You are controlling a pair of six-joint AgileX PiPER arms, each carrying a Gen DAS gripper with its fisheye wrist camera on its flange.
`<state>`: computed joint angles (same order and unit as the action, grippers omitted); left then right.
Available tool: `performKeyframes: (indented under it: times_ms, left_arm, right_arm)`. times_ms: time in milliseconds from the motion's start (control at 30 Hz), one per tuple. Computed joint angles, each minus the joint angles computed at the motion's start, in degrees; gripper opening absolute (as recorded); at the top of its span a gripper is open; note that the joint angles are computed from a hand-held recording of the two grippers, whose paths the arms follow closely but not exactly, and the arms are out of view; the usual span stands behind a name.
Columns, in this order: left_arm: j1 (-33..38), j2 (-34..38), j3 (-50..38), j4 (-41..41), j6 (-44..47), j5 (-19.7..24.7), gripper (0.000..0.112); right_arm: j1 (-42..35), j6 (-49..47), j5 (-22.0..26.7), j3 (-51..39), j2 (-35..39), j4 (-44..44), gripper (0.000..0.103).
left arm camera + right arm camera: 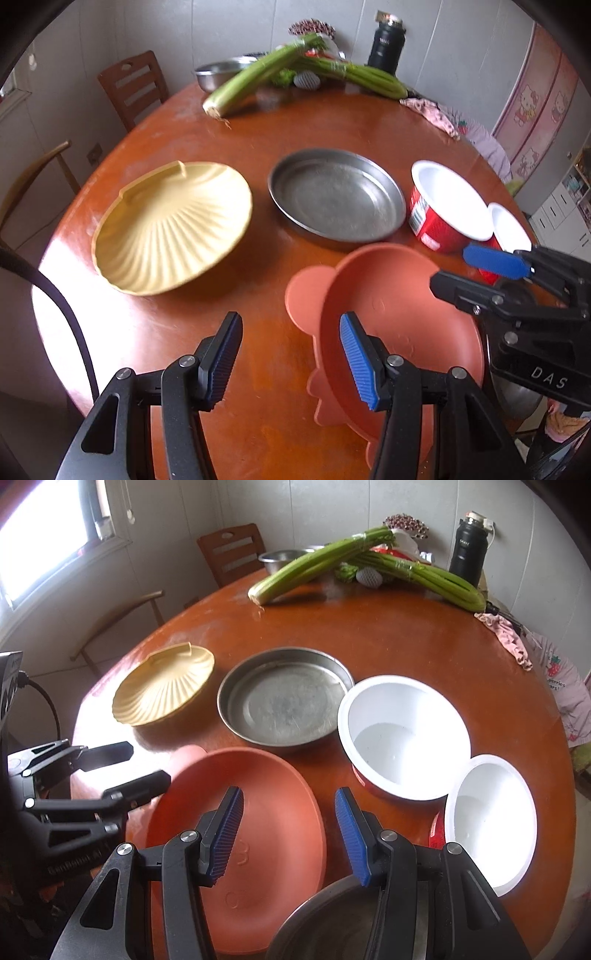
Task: Organize plates and bowls
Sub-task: 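Move the left gripper to the rim of the orange bear-shaped plate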
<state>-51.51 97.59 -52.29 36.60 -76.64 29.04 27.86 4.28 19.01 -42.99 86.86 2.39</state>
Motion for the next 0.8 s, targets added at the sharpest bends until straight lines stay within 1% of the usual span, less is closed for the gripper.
performKeyframes:
  times_ms: [100,167,267,367,467,500,700,800]
  left_arm:
    - [-0.1,2.1,-1.6,-2.1,1.8,0.3,0.055]
    - [-0.4,3.5,-2.6,-2.9,2.4,1.0,0.055]
    - [-0.1,4.5,-3.1,-4.1,3.6,0.3,0.055]
    - [-0.3,5.5,-3.9,-3.3,2.9,0.9,0.055]
    - [0.3,5.7,-3.7,-3.8,3.3,0.1,0.055]
    - [0.5,5.7,-3.5,-3.9,3.4,-0.1,0.055]
    - [1.9,5.0,-2.2,-3.1,3.0,-1.8,0.055]
    - [2.6,4.5,-1.5,-2.9,3.0,-2.1,0.055]
  right_arm:
    - [-0.6,-2.6,0.1,-0.5,1.6,2.2,0.054]
    - [-0.3,-0.9,0.5,-0.9,2.7,0.7,0.054]
    - [-0.1,-0.9,0.2,-1.1,3.9,0.4,0.054]
    - [0.3,0.7,0.4,-1.9,5.2,-1.4,0.054]
    - [0.4,1.7,0.8,-2.8,6.6,-2.5,0.054]
    - [0.2,0.3,1.0,-3.2,7.0,-1.2,0.054]
    - [0.8,-1.5,1.7,-4.7,8.7,0.3,0.053]
    - [1.6,0.0,2.0,-5.4,9.2,-1.0,0.053]
